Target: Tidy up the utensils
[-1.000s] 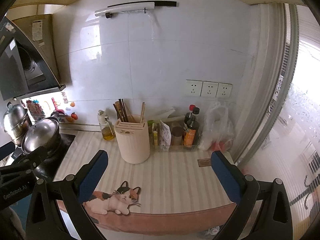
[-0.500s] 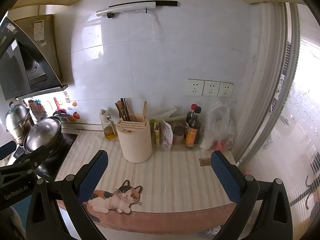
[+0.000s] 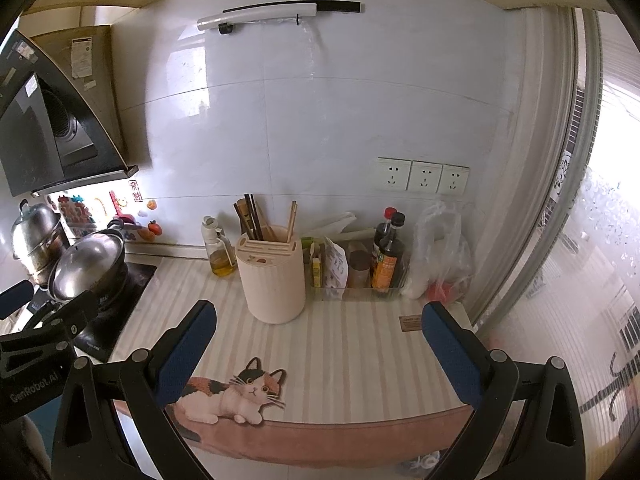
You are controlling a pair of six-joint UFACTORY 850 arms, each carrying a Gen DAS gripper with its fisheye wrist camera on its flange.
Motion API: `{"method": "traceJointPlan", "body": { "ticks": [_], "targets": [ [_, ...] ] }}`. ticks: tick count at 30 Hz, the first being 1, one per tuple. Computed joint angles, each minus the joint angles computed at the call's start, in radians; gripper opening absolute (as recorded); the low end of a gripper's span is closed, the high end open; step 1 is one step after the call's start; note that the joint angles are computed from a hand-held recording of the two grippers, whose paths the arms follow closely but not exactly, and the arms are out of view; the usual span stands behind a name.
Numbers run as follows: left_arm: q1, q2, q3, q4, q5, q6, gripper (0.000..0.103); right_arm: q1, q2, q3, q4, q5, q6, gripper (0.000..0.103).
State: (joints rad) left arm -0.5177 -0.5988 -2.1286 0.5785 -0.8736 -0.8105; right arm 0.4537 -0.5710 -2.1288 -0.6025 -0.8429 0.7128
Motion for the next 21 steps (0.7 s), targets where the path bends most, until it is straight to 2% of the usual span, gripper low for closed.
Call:
{"method": "traceJointPlan", "body": {
  "ticks": [21],
  "targets": [
    [0.001,-0.006,-0.022,-0.013,0.001,0.021,0.103,0.003,-0.010,-0.028,-0.007,-0.017,-0.005,0.103]
  ]
}}
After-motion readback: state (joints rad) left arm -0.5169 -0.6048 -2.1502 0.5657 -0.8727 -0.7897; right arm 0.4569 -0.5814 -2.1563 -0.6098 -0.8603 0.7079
